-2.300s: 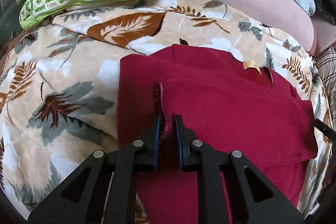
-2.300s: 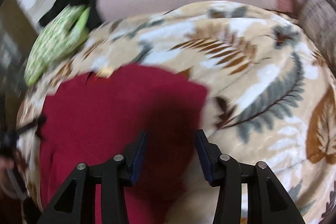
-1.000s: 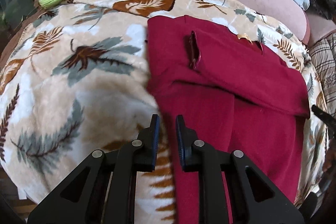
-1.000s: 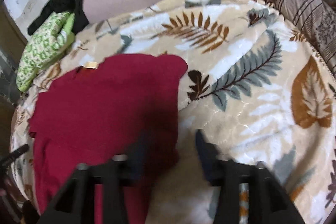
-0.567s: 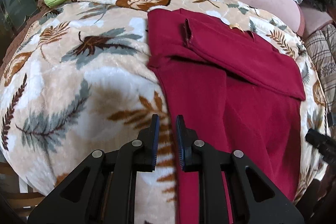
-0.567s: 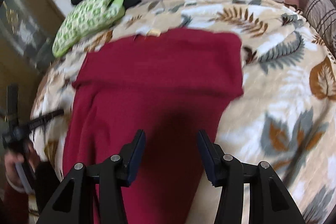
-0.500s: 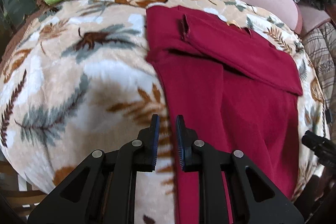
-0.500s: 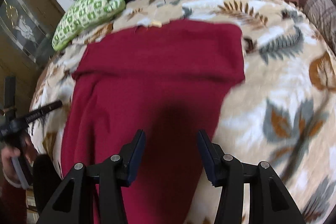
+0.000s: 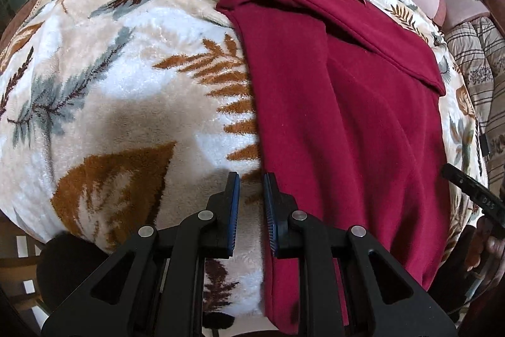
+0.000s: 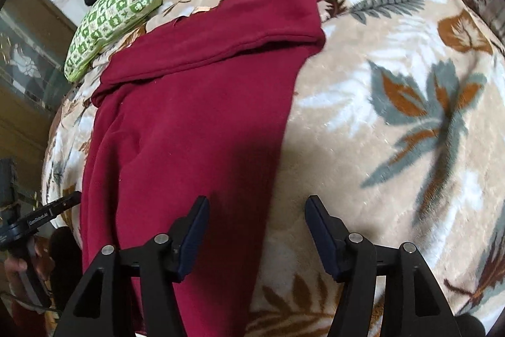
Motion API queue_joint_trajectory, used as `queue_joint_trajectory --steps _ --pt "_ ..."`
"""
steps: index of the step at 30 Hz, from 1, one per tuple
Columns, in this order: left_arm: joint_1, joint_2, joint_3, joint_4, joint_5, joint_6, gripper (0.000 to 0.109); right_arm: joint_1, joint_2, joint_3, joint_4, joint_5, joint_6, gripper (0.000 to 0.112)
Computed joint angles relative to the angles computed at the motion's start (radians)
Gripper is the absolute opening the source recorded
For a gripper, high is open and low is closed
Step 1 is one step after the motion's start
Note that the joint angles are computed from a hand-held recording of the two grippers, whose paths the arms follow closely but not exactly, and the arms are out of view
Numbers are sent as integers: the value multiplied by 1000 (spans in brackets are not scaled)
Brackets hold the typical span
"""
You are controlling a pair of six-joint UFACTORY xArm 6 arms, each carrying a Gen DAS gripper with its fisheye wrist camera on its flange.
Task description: Fold small clothes
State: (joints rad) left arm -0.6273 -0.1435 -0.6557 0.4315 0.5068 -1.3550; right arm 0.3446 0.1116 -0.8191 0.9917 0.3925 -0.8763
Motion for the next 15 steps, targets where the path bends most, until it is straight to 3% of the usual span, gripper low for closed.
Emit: queue_joint_trajectory --steps 1,3,8,12,15 --pt "0 -1 3 -6 -5 0 15 5 5 -8 5 16 -25 21" --pt "1 -1 5 -13 -13 0 15 24 17 -11 -24 -22 -8 8" --pt "1 -33 30 -79 -37 48 15 -1 -45 30 -53 -70 -11 6" --pt "-18 -45 37 -109 -49 60 15 -18 -26 48 -261 -159 167 5" --pt "-43 -37 28 -128 -40 81 15 -8 -22 58 -329 -184 232 5"
